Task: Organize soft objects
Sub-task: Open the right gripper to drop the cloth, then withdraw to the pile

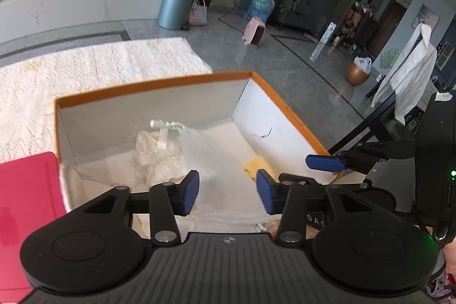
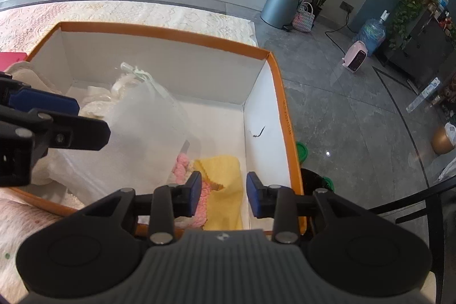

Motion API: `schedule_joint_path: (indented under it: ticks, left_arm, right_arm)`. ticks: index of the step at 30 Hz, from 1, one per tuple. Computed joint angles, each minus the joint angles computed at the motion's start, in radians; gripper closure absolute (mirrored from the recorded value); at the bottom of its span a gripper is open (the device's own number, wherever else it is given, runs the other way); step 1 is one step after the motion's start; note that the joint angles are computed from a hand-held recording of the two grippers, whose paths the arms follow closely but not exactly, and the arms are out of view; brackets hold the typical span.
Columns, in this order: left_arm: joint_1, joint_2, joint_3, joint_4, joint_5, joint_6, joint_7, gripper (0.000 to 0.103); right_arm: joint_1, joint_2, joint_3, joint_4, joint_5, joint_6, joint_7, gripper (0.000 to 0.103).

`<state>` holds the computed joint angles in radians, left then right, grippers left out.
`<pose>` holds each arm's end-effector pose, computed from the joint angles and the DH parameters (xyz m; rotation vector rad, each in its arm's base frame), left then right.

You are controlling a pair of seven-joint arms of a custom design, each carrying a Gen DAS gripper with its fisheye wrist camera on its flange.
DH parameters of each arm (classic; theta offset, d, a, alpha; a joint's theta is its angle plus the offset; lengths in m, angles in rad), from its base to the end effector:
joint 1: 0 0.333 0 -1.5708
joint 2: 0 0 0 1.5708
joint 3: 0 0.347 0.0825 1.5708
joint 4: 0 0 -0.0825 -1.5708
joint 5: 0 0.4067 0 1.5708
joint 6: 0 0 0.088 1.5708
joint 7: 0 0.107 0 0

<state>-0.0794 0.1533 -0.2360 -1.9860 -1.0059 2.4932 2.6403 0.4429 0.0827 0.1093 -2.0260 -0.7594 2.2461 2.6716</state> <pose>0.6111 -0.1885 0.4443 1.2749 -2.5649 1.2479 0.5288 0.3013 0.4474 -1.9107 2.1161 -0.8913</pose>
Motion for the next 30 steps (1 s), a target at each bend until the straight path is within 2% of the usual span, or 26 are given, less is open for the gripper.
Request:
schedule_joint_path:
  ticks: [1,4,8,13,17,23,30]
  left_arm:
    - [0.001,-0.008,-0.001,-0.005,-0.011,0.003,0.009,0.043]
    - [0.005,-0.046,0.004,-0.032,-0.053,0.011,0.054,0.041]
    - [-0.003,-0.108,0.021,-0.090,-0.176,0.070,0.153,0.041]
    - [-0.014,-0.193,0.068,-0.171,-0.411,0.118,0.357,0.041]
    - [-0.016,-0.252,0.104,-0.233,-0.527,0.152,0.477,0.041]
    - [0.006,-0.333,0.147,-0.324,-0.602,0.182,0.603,0.041]
    - [0.042,-0.383,0.177,-0.393,-0.572,0.213,0.639,0.041]
  right_arm:
    - [0.004,-0.005,0.003,0.004,-0.005,-0.012,0.005,0.054]
    - [0.013,-0.020,0.011,0.011,-0.025,-0.034,0.026,0.043]
    - [0.034,-0.049,0.033,0.009,-0.083,-0.065,0.114,0.040]
    - [0.072,-0.081,0.075,-0.010,-0.223,-0.080,0.367,0.032]
    - [0.108,-0.075,0.107,-0.009,-0.304,-0.091,0.549,0.031]
    - [0.177,-0.032,0.129,0.016,-0.371,-0.120,0.771,0.030]
    - [0.267,0.058,0.125,0.102,-0.410,-0.164,0.812,0.029]
